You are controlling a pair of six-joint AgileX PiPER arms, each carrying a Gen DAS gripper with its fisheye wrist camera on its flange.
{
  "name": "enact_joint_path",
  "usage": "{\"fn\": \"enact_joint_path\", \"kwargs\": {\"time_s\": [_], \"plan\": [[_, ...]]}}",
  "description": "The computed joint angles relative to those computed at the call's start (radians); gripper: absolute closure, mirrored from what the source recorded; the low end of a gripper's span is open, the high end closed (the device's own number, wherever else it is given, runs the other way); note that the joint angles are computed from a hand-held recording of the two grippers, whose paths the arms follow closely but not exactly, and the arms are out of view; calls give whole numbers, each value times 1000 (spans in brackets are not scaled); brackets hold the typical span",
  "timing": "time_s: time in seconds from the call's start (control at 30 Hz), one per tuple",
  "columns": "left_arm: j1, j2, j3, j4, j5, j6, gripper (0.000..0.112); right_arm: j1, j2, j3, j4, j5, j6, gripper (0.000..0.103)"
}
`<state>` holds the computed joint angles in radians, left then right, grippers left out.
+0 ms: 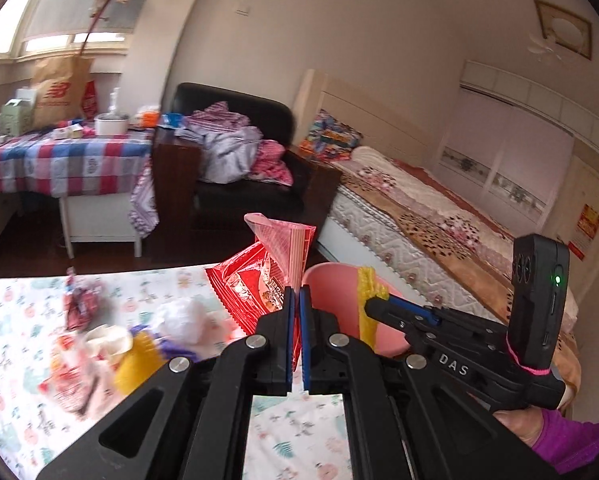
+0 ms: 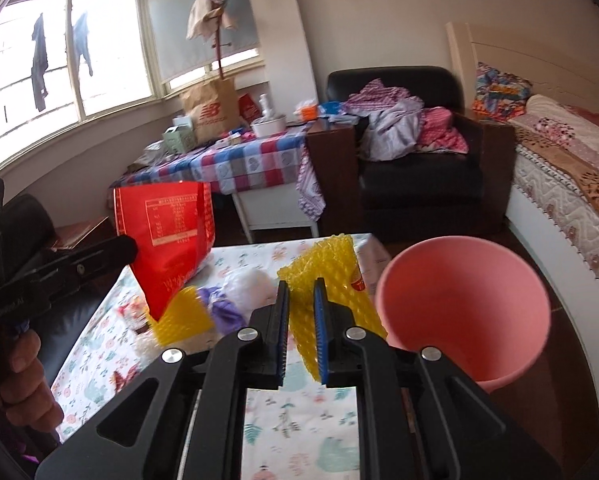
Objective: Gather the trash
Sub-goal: 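Carry both items over the pink bucket and open both tools to drop them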
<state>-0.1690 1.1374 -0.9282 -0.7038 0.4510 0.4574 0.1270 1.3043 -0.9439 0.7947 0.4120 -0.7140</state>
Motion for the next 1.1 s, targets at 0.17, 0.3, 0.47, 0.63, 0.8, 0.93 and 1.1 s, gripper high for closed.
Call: {"fn": "enact_joint_path", "kwargs": {"time_s": [0.17, 0.3, 0.47, 0.63, 0.8, 0.93, 1.1], "plan": [[-152, 127, -88, 69, -84, -78, 110, -152, 18, 5, 161, 37, -164, 91], [-236, 245, -171, 123, -116, -139, 110, -214, 64, 13, 240, 42, -242, 91], [-243, 398, -273, -85, -77, 47, 110, -240, 146, -11, 255, 24, -251, 91], [-278, 539, -369, -87, -66, 62, 110, -265, 210, -30, 243, 27, -228, 91], [-303, 618, -415, -53, -63, 17, 110, -271, 261, -38, 240, 12, -229, 91], [-309, 656, -438, -41, -63, -11, 110, -275, 292, -46, 280, 1, -269, 91], [-318, 683, -455, -2, -61, -62, 110, -288, 315, -41, 363, -15, -339, 91]]}}
